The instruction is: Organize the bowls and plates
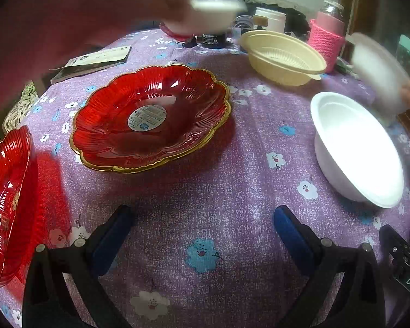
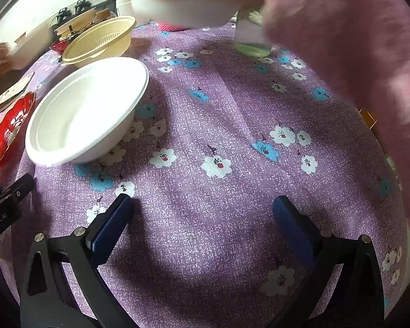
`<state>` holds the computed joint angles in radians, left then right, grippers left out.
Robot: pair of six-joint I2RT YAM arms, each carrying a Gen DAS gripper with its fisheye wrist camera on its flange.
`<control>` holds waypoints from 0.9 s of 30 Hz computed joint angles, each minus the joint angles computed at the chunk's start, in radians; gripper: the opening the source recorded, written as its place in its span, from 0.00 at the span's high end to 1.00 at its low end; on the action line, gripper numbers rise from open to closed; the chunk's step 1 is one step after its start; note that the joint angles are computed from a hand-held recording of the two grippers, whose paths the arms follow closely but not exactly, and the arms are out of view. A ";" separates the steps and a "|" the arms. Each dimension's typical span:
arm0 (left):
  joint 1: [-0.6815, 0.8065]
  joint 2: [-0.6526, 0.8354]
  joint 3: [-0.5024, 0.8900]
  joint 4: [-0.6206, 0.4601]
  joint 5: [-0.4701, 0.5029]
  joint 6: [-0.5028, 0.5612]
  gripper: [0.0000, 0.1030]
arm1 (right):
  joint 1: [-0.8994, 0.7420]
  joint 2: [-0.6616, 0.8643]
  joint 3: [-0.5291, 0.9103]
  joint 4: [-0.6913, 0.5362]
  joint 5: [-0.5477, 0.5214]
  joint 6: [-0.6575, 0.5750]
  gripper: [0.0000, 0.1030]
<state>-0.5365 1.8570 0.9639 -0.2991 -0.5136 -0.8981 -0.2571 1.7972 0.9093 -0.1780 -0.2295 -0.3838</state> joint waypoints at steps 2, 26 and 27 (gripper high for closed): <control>-0.001 0.000 0.000 -0.001 0.000 -0.001 0.01 | 0.000 0.000 0.000 0.000 0.000 0.000 0.00; 0.000 0.001 0.000 -0.001 -0.001 -0.001 0.01 | -0.003 0.004 0.008 -0.012 -0.004 -0.009 0.00; 0.000 0.001 0.001 -0.001 -0.001 -0.001 0.01 | -0.003 0.004 0.008 -0.012 -0.004 -0.009 0.00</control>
